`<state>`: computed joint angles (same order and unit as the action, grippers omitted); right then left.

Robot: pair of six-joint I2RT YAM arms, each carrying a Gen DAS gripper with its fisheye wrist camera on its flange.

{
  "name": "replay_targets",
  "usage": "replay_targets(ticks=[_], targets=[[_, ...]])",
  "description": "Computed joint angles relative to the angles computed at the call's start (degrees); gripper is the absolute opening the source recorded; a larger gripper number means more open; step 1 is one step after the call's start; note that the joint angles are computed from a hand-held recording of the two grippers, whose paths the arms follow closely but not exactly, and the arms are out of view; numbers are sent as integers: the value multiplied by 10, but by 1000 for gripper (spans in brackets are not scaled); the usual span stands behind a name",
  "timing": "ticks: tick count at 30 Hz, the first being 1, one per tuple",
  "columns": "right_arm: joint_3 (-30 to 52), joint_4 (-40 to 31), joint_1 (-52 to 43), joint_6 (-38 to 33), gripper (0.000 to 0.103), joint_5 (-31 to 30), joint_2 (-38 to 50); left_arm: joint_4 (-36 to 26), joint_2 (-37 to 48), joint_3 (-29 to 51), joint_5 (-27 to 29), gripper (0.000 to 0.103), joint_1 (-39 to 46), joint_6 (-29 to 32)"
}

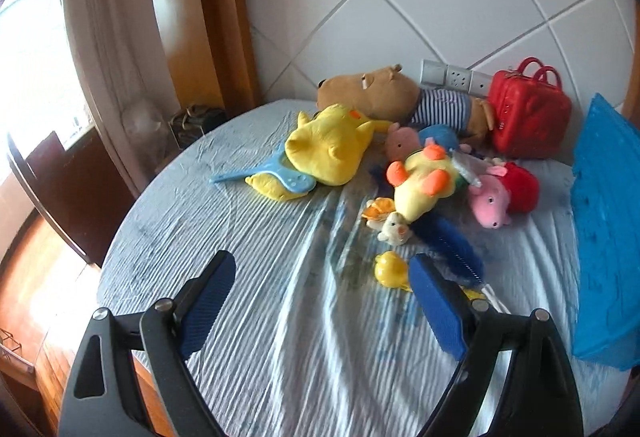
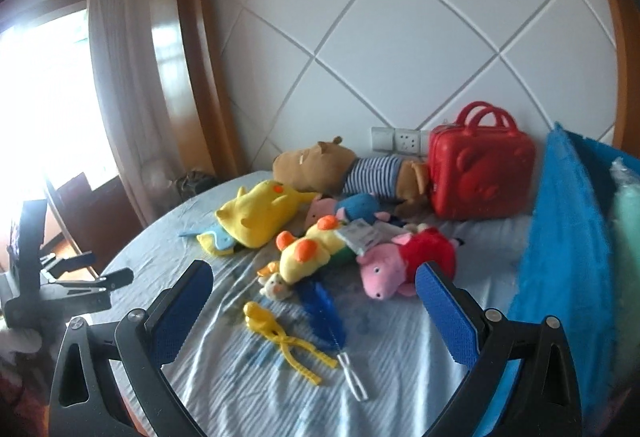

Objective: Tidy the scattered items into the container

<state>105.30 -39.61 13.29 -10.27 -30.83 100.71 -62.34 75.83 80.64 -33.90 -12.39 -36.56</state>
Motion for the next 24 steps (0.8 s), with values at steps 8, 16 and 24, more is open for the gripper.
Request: replay_targets(ticks=[8, 16, 24], targets=[[27, 13, 62, 81, 103, 125, 53, 145, 45, -17, 163, 89, 157, 210], [68, -15, 108, 178, 103, 262, 89, 195, 180, 50, 318, 89, 232, 330], [113, -60, 95, 158, 103, 264, 177, 223, 258, 29, 337, 89, 203, 330]])
